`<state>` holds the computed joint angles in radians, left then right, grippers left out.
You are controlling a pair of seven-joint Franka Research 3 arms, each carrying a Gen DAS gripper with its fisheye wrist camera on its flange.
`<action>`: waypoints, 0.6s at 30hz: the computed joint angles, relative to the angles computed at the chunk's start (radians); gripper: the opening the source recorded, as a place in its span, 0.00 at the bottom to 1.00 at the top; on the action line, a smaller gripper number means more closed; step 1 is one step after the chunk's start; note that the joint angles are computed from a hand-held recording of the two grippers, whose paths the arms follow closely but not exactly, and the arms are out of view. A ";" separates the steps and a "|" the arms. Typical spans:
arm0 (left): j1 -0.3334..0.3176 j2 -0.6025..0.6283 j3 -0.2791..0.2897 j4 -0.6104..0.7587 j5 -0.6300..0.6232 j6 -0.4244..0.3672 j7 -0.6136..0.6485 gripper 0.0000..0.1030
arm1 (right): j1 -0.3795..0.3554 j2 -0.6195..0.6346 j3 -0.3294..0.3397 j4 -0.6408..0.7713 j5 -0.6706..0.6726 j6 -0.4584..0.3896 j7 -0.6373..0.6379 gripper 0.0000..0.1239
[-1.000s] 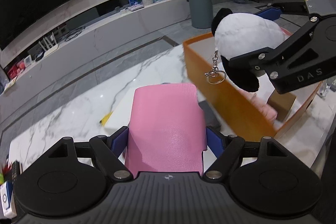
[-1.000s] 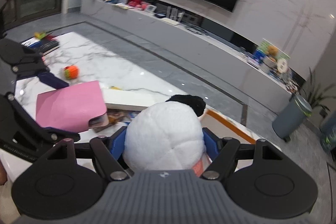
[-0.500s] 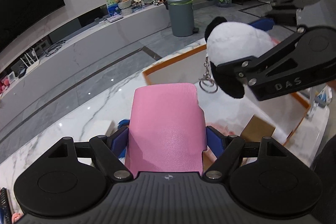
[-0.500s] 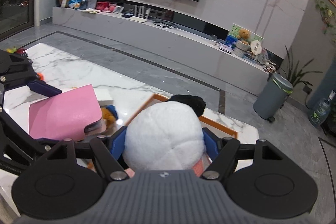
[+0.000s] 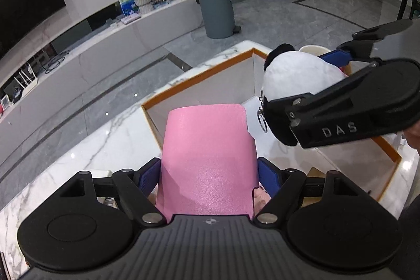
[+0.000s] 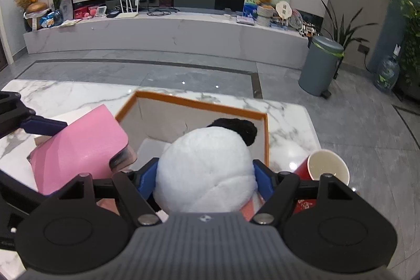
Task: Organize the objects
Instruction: 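Carry the wallet with the left tool over the orange box while the right carries the plush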
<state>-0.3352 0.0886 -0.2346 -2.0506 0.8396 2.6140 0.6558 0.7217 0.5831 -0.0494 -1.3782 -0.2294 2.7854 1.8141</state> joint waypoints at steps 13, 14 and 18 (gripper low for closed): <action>-0.068 0.146 0.011 0.152 0.004 -0.185 0.154 0.87 | -0.019 0.107 0.025 0.101 0.069 -0.073 -0.036 0.61; -0.072 0.155 0.010 0.162 -0.001 -0.196 0.169 0.87 | -0.015 0.111 0.022 0.104 0.072 -0.080 -0.029 0.61; -0.096 0.185 0.016 0.189 0.011 -0.225 0.204 0.87 | -0.027 0.134 0.036 0.134 0.100 -0.112 -0.035 0.61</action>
